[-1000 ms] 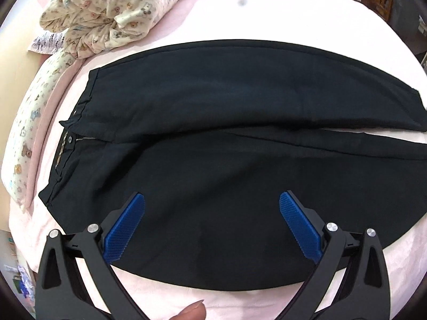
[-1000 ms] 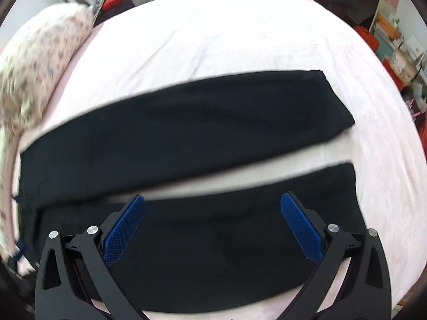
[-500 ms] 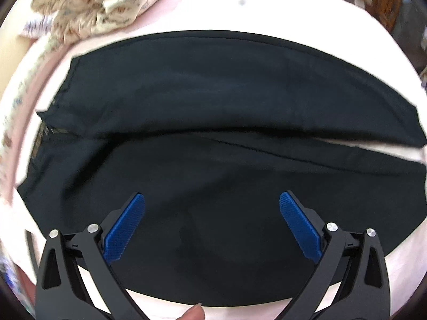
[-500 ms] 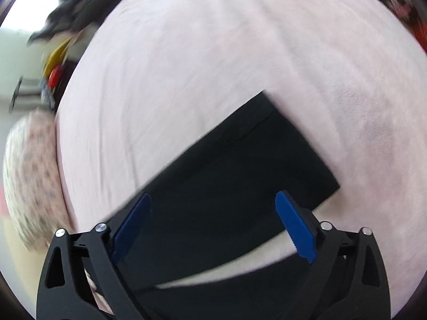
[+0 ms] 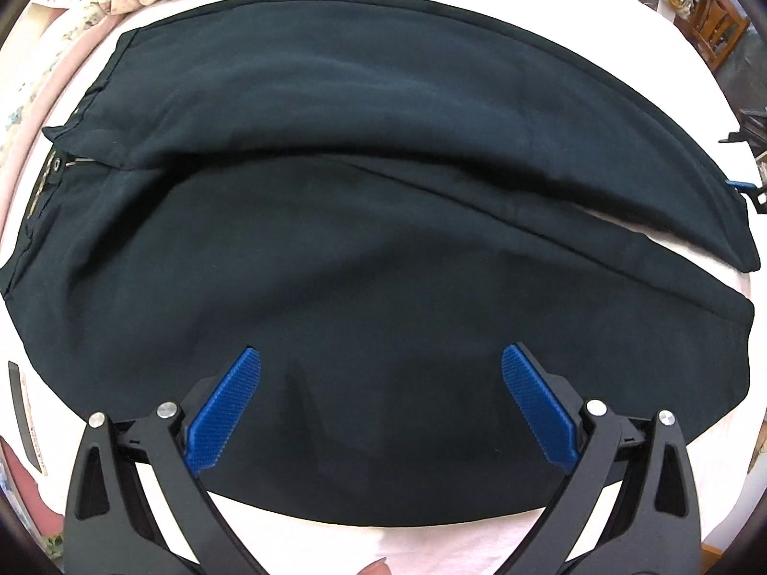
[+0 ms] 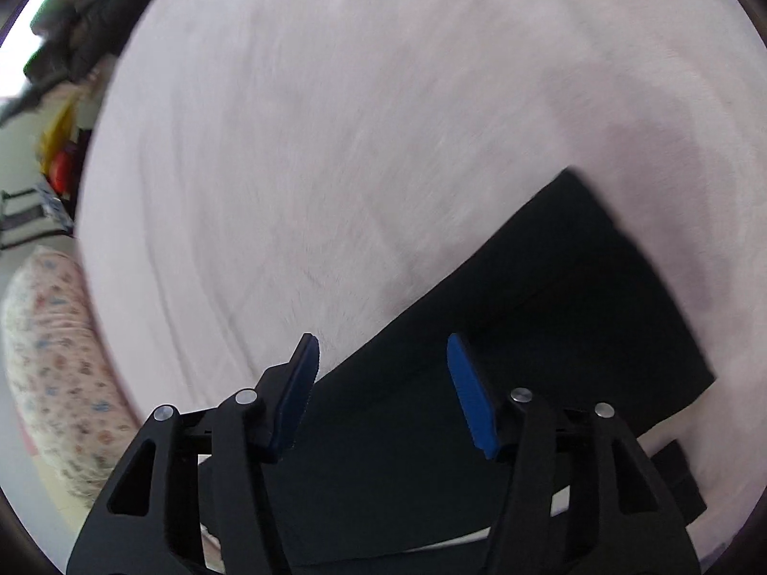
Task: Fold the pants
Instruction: 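Move the right gripper to the trouser leg hems and close on them, then lift the hems with the right gripper and fold them toward the waistband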
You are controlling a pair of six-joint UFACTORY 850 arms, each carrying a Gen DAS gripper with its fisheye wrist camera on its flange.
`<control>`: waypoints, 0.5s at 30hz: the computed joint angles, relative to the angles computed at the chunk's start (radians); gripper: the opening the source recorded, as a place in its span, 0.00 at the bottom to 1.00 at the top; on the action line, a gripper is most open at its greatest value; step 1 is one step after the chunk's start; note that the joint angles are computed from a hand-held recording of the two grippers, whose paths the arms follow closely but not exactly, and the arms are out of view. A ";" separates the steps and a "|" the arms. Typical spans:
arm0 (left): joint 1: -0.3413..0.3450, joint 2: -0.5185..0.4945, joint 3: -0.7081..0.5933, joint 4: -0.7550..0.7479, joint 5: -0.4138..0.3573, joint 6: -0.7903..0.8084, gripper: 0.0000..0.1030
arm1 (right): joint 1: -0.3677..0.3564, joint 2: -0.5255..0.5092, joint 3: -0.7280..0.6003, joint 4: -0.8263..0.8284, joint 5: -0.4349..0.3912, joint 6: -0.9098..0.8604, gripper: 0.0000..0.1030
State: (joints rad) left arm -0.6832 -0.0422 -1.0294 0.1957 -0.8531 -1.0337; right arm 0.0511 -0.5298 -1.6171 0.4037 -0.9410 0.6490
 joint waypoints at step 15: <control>0.041 0.026 0.030 -0.113 0.055 0.032 0.98 | 0.108 -0.131 -0.195 -0.296 -0.154 0.285 0.15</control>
